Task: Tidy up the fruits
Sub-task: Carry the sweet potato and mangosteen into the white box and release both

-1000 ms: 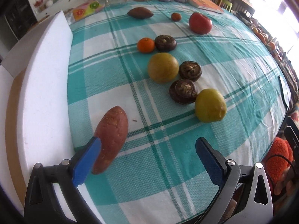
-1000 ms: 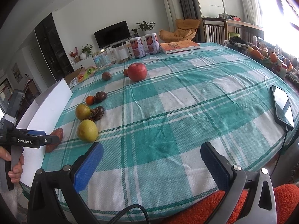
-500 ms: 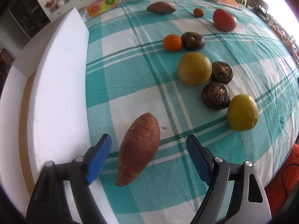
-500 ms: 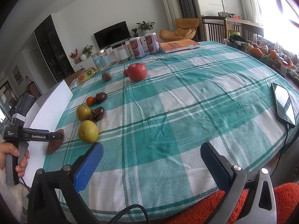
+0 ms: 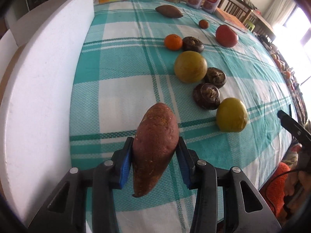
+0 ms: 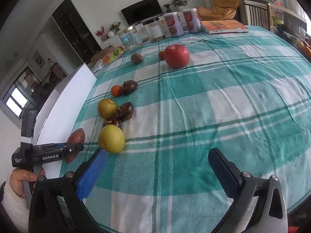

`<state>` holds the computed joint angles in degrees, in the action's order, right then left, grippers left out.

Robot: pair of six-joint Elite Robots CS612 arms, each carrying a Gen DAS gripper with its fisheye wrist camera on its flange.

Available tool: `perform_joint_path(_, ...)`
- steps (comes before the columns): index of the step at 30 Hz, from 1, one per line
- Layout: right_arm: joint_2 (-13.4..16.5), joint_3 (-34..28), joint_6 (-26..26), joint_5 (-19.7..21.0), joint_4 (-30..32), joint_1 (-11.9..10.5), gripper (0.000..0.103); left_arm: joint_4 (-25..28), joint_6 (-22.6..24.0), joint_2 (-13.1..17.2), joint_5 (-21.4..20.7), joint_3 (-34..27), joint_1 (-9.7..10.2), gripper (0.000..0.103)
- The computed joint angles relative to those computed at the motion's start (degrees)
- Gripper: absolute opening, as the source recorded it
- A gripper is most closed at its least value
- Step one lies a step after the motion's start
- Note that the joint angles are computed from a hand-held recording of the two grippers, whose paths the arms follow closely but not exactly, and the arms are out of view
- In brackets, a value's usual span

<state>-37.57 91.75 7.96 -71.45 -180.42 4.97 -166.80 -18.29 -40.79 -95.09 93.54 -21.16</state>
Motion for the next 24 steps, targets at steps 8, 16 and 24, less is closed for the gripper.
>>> perform_joint_path(8,7.6,-17.1,-3.9,9.0,18.7,1.9,0.051,-4.8,-3.2,-0.8,-2.0,3.3,0.05,0.044)
perform_joint_path(16,9.2,-20.7,-4.8,4.7,23.3,2.9,0.052,-5.7,-3.0,-0.3,-3.4,3.4,-0.07,0.044)
perform_joint_path(24,7.3,-16.0,-1.2,7.7,17.3,1.1,0.038,-8.9,-4.4,-0.8,-4.1,4.4,-0.1,0.044)
